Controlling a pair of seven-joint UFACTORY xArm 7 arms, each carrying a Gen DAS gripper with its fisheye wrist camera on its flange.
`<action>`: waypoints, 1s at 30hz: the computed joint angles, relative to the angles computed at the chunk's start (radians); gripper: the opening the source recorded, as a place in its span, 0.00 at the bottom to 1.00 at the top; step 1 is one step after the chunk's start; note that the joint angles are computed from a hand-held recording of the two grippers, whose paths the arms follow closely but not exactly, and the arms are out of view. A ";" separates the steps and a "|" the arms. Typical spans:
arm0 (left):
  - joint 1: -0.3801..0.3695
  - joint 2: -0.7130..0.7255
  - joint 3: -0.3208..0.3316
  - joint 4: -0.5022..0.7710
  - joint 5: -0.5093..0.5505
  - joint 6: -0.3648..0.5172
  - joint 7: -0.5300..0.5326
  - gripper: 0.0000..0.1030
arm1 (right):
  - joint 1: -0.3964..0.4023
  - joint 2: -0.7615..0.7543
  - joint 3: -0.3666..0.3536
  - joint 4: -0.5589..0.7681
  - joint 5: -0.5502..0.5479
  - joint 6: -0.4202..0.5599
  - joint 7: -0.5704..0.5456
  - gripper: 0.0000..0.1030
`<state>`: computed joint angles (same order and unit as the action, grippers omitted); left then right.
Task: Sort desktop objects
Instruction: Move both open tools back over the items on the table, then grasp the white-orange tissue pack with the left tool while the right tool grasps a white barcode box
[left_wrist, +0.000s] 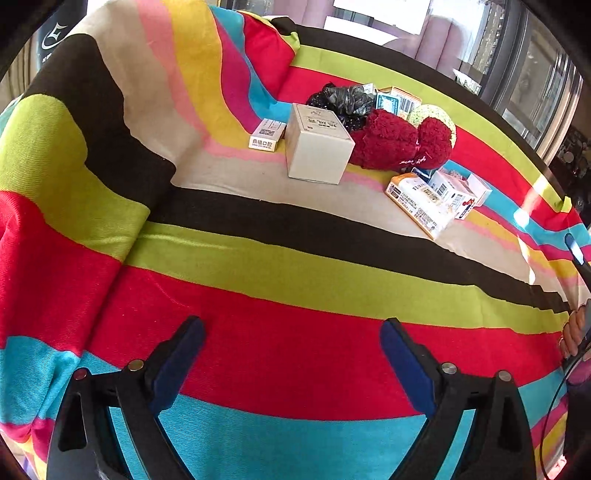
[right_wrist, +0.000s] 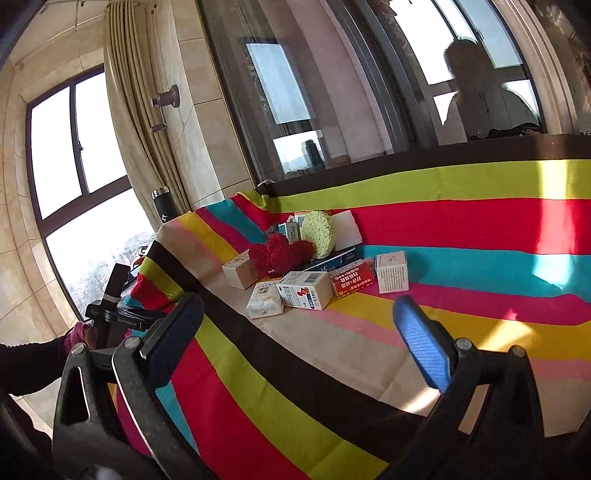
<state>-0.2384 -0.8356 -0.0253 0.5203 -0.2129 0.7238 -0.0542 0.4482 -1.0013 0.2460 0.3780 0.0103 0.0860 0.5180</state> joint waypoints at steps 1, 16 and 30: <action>-0.027 0.026 0.014 0.022 -0.032 -0.021 0.004 0.93 | 0.000 0.045 0.008 0.043 -0.006 0.042 -0.007 0.99; -0.040 0.418 -0.020 0.279 -0.074 -0.102 0.042 0.94 | -0.052 0.706 -0.018 0.586 -0.173 0.336 -0.370 0.99; -0.122 0.444 -0.090 0.303 -0.139 -0.137 -0.073 0.94 | -0.042 0.773 -0.054 0.676 0.092 0.513 -0.807 0.42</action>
